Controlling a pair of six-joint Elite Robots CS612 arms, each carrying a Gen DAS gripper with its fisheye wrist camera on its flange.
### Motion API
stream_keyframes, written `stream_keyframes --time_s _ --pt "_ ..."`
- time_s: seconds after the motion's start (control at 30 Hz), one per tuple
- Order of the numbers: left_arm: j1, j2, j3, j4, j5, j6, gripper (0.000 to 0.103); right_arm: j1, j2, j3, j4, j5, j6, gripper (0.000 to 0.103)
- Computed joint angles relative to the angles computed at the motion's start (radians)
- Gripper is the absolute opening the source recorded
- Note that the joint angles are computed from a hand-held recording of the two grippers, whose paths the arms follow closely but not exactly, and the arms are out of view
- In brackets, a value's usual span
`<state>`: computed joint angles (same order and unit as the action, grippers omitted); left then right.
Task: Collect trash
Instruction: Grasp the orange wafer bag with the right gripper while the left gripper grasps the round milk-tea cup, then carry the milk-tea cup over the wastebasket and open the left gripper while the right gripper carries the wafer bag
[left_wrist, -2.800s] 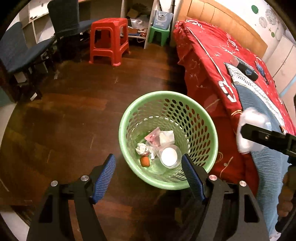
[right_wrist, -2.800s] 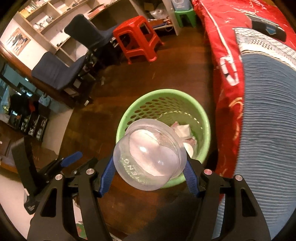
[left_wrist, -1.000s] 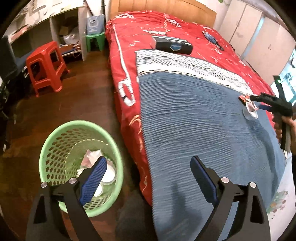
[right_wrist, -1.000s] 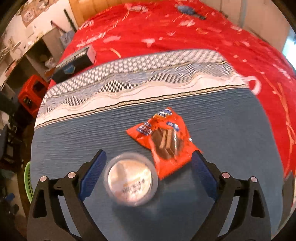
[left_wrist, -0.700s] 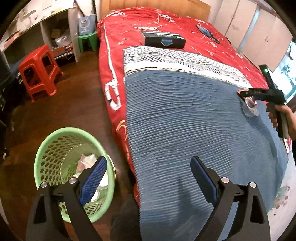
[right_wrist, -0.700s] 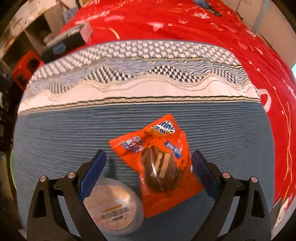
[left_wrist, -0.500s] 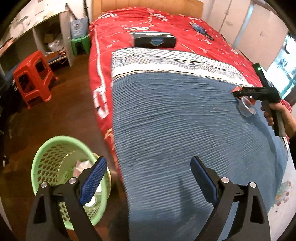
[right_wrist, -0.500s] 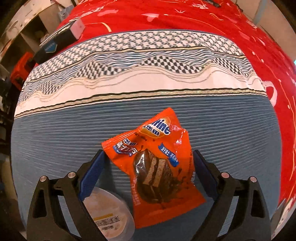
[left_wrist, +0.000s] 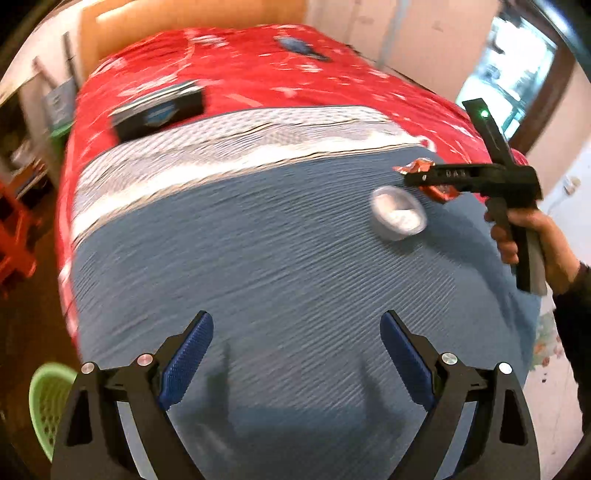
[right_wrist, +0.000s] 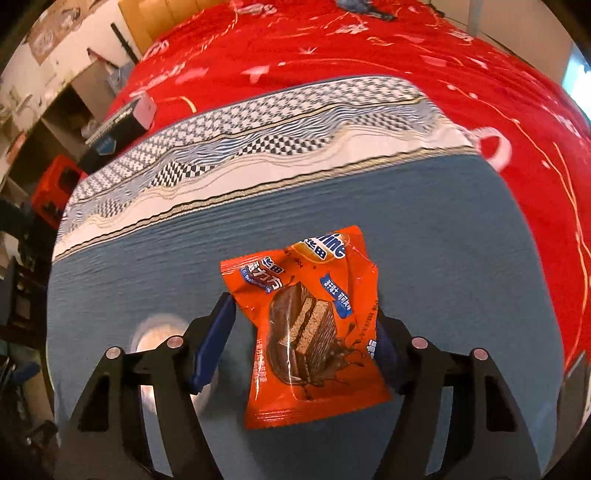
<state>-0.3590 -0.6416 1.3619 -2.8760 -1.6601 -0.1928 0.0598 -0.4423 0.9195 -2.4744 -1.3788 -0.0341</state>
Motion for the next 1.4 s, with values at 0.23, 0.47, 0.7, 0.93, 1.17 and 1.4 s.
stream_keyframes --time_s 0.23,0.47,0.7,0.93,1.17,1.4 --pt "-0.032 0.083 -0.154 0.067 -0.041 0.086 0.089 -0.025 -0.099 0.191 -0.142 0.038 0.006 0.069" --pt "-0.048 0.183 -0.337 0.196 -0.056 0.114 0.089 -0.048 -0.161 0.313 -0.213 0.059 0.002 0.069" --pt "-0.044 0.247 -0.454 0.290 -0.103 0.101 0.089 -0.061 -0.181 0.373 -0.241 0.082 0.024 0.069" --pt "-0.055 0.265 -0.471 0.248 -0.111 0.152 0.072 -0.065 -0.191 0.410 -0.264 0.090 0.042 0.069" --pt "-0.055 0.231 -0.398 0.169 -0.095 0.143 0.063 -0.061 -0.205 0.439 -0.286 0.095 0.053 0.069" --pt "-0.042 0.118 -0.200 0.027 -0.083 0.097 0.063 -0.044 -0.245 0.506 -0.351 0.127 0.070 0.069"
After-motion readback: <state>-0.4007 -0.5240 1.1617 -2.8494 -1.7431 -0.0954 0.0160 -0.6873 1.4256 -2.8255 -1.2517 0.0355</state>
